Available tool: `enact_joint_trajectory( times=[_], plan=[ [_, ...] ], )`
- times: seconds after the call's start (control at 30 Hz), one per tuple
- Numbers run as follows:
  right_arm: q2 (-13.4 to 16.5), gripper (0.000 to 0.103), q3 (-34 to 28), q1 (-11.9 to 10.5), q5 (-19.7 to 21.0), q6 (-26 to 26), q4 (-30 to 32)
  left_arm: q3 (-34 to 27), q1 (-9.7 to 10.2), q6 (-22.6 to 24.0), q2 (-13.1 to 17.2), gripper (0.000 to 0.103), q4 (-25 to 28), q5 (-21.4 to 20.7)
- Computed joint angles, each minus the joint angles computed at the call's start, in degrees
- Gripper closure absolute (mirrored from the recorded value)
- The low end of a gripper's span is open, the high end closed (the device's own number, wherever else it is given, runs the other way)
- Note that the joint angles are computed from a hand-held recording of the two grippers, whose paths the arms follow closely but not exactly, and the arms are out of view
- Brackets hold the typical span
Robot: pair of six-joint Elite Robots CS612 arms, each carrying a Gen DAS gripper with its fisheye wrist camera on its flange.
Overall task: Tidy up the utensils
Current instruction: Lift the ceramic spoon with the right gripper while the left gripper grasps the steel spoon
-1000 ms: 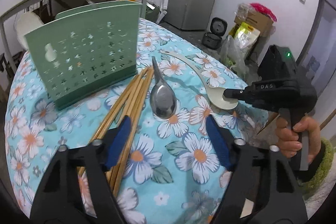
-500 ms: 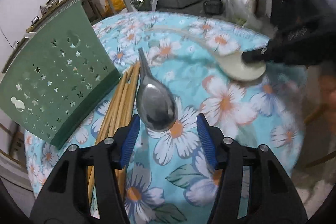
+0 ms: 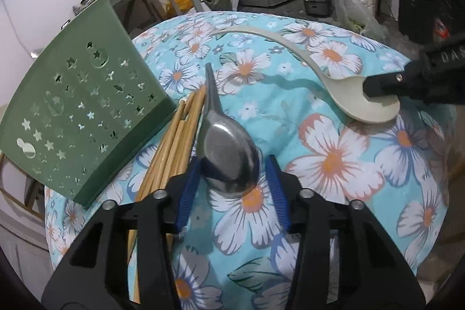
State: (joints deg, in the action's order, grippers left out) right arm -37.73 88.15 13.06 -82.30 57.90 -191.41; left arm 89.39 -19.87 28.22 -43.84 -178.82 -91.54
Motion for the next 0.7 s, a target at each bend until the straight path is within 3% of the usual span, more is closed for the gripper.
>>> enact_joint_trajectory(
  times=[0.17,0.37,0.53,0.7],
  plan=[
    [0.06,0.098,-0.01,-0.05,0.28,0.32,-0.19,0.55,-0.06,-1.51,-0.12,0.081,-2.86,1.88],
    [0.14,0.098,-0.11,-0.05,0.33,0.45,-0.23,1.20,0.21,-3.01,-0.21,0.086,-6.77,3.21],
    [0.14,0.097,-0.25,-0.08,0.40,0.38,0.15,-0.14,0.08,-4.05,0.35,0.086,-1.86,4.48],
    [0.30,0.097,-0.71,-0.12,0.66,0.26,0.71,-0.58,0.24,-5.70,0.58,0.089,-1.61,4.40]
  ],
)
